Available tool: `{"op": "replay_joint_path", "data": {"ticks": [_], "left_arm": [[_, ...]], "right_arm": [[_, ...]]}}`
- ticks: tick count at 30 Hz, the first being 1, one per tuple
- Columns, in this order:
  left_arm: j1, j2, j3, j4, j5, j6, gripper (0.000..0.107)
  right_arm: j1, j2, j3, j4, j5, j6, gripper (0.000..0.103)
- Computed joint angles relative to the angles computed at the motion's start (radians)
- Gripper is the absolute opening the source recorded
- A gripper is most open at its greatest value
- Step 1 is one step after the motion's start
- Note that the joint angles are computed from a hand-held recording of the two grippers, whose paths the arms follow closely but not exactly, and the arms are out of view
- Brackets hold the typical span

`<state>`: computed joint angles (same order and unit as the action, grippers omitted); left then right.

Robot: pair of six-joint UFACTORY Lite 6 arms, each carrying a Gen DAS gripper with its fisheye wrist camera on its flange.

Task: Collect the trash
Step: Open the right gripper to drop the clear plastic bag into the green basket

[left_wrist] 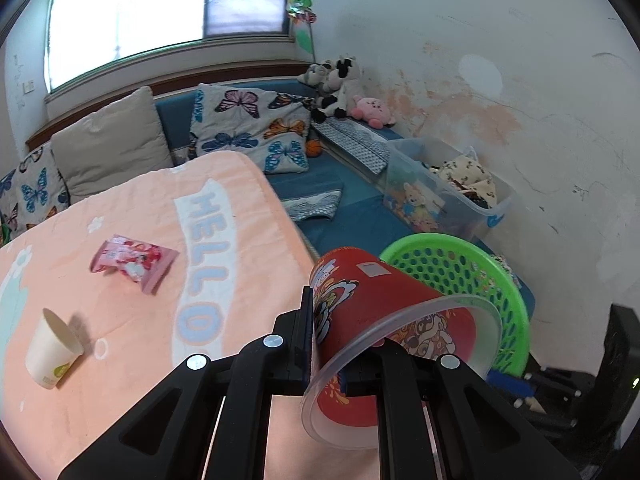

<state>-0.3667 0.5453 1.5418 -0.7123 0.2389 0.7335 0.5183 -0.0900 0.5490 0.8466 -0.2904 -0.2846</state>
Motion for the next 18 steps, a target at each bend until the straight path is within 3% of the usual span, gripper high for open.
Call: {"op": "replay_joint_path", "data": {"ticks": [6, 12, 16, 18], "left_arm": [[-0.075, 0.042, 0.050, 0.121, 0.002, -0.122, 0.009], [-0.132, 0.123, 0.131, 0.262, 0.033, -0.271, 0.009], [-0.165, 0.180, 0.190, 0.330, 0.057, -0.336, 0.012], [-0.177, 0.203, 0.214, 0.356, 0.064, -0.362, 0.018]], "right_arm": [[-0.120, -0.142, -0.058, 0.271, -0.007, -0.298, 0.016], [-0.237, -0.169, -0.085, 0.211, -0.011, -0.267, 0.021], [-0.269, -0.192, -0.119, 0.142, -0.019, -0.188, 0.048], [-0.285, -0.200, -0.130, 0.101, -0.016, -0.151, 0.051]]}}
